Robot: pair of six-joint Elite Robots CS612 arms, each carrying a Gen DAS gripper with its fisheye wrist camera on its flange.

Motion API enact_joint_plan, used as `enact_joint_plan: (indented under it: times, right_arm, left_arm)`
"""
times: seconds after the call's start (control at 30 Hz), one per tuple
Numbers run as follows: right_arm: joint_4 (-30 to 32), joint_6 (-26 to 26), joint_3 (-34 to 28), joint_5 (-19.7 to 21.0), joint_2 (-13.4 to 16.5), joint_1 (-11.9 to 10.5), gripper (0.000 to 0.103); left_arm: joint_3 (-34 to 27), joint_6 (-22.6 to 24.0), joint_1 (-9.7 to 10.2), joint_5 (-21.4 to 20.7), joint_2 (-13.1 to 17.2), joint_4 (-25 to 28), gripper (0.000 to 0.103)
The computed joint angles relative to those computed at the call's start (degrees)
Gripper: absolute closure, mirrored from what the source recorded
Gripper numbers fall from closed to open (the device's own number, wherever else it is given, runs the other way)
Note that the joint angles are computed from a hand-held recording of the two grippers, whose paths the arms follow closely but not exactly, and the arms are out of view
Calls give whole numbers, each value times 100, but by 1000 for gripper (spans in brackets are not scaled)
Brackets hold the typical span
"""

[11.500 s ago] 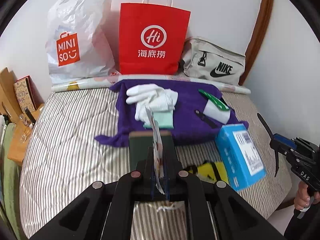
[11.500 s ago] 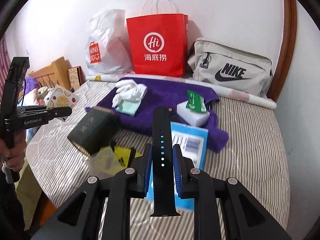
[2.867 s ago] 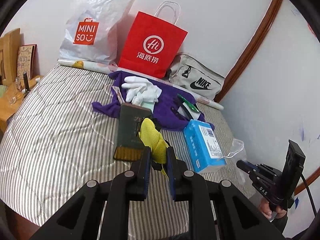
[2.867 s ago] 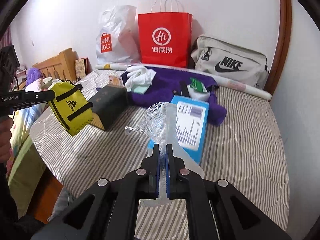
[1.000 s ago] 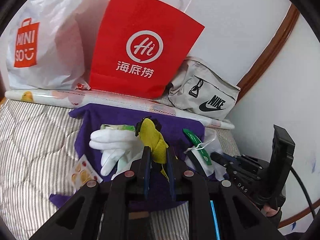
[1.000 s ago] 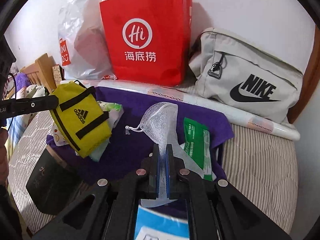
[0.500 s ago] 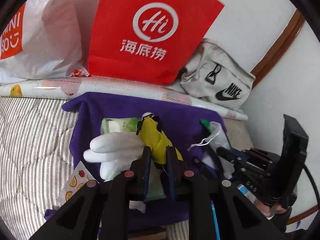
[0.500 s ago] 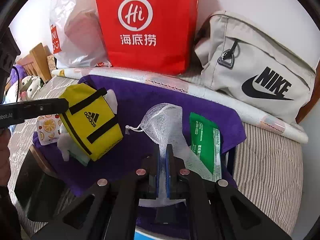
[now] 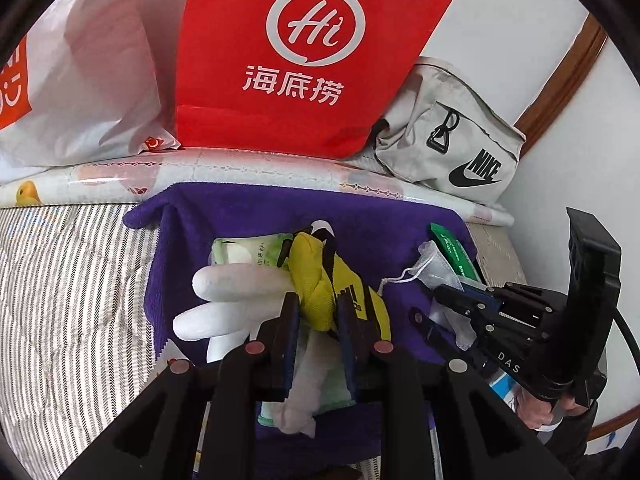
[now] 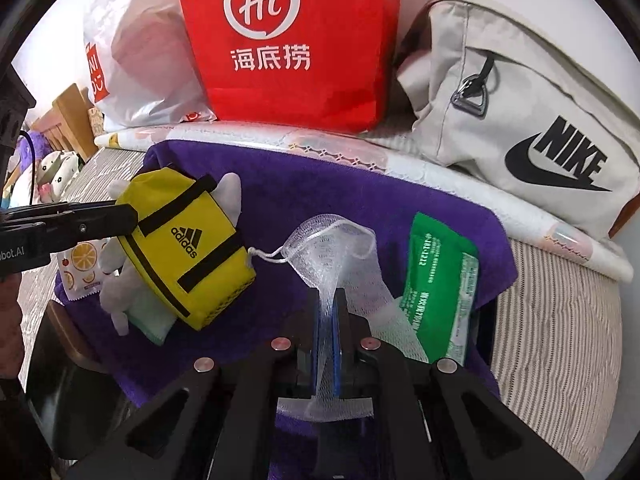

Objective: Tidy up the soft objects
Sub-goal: 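Open the left gripper over the gloves while the right releases the mesh bag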

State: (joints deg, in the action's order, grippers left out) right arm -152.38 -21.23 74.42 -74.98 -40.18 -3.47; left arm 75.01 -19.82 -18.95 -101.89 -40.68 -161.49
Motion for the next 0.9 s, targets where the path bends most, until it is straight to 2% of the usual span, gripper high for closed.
enact_joint_plan:
  times: [0.2,0.27,0.33,0.4,0.47,0.6,0.67,0.9]
  right_arm:
    - [56,-81,-52,-37,26,23,94]
    - [104,-75,-60,15,24,17,84]
    - [75,-96,-36,80,10,10,63]
    - [-42,-89,16,37,-15,17,58]
    - [-78,-72,64,68,-49,14,55]
    - [-97,3,133,155,-110,-1,48]
    - [-134,51,178,160,-148,-6,45]
    - [-283,271,452,182,-383,-29,33]
  left_arm:
    - [11,148,-24,114,-19,93,81]
    - [28,213,-41,217,-41,157,72]
    - [54,263,-56,308,-64,176,70]
    - [69,264,-52,314,-86,228,65]
    - [99,246,-44,310,-117,237,55]
    - [214,313,-63,421,-219,174,50]
    - [295,352,-81,489,-284,127,45]
    - [622,267,-131,690,-546,34,40]
